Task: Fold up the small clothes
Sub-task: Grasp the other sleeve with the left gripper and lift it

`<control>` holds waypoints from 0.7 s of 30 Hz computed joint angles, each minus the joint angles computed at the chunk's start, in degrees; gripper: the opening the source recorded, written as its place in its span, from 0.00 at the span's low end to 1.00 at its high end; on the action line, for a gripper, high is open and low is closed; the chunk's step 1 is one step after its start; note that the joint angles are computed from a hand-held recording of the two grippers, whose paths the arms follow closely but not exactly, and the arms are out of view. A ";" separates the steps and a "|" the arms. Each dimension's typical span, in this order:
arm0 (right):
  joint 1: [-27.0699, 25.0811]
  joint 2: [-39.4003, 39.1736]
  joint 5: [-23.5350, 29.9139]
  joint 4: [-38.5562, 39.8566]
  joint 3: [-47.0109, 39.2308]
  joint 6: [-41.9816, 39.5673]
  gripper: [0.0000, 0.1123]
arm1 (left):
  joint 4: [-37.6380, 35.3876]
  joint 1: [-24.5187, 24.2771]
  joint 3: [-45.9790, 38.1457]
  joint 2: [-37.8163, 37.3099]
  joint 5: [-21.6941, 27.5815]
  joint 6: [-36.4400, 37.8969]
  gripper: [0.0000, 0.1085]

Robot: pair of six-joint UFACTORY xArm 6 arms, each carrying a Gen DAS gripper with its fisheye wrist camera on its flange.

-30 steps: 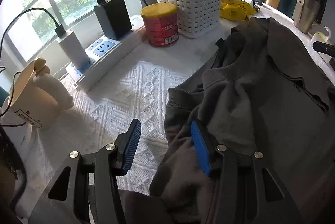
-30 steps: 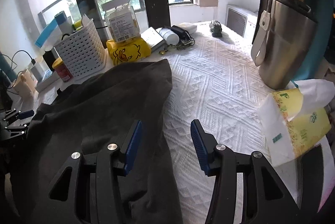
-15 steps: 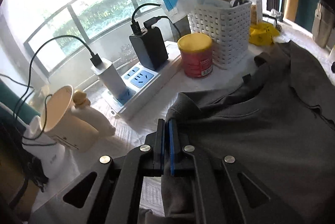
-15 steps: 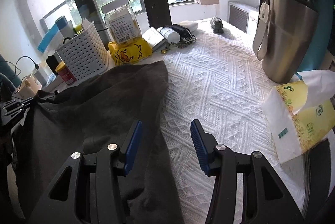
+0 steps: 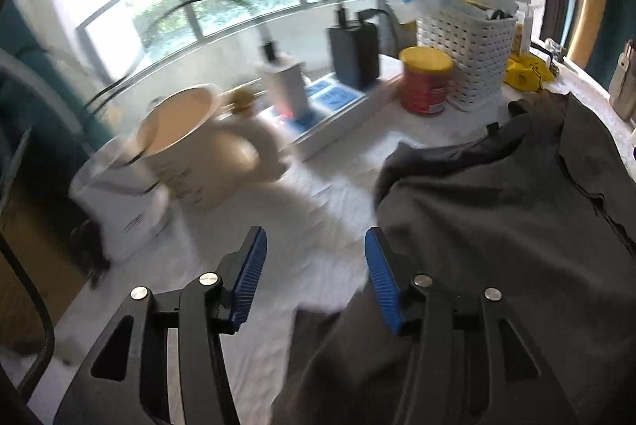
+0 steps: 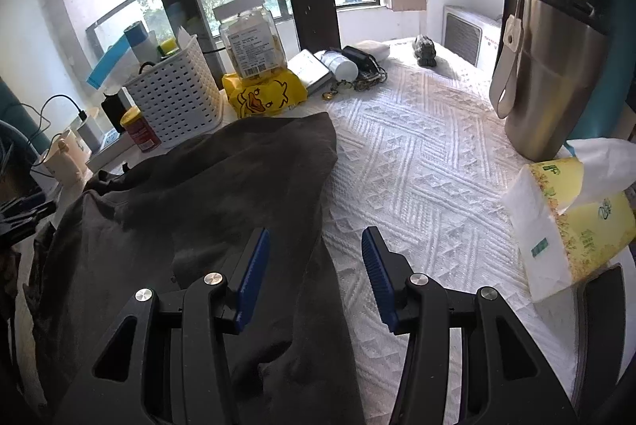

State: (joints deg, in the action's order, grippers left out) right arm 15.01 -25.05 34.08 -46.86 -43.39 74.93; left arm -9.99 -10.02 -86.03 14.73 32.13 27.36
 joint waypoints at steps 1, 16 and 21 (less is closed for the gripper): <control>0.23 -0.08 0.11 -0.12 -0.11 0.02 0.46 | -0.62 0.83 1.93 -1.32 -0.43 0.24 0.48; 9.23 -4.05 7.86 -2.82 -0.97 2.68 0.46 | -17.55 6.98 17.56 -14.63 7.00 5.37 0.65; 11.35 -5.64 9.88 -4.04 -0.53 4.00 0.46 | -15.75 5.98 22.67 -17.39 7.27 6.93 0.10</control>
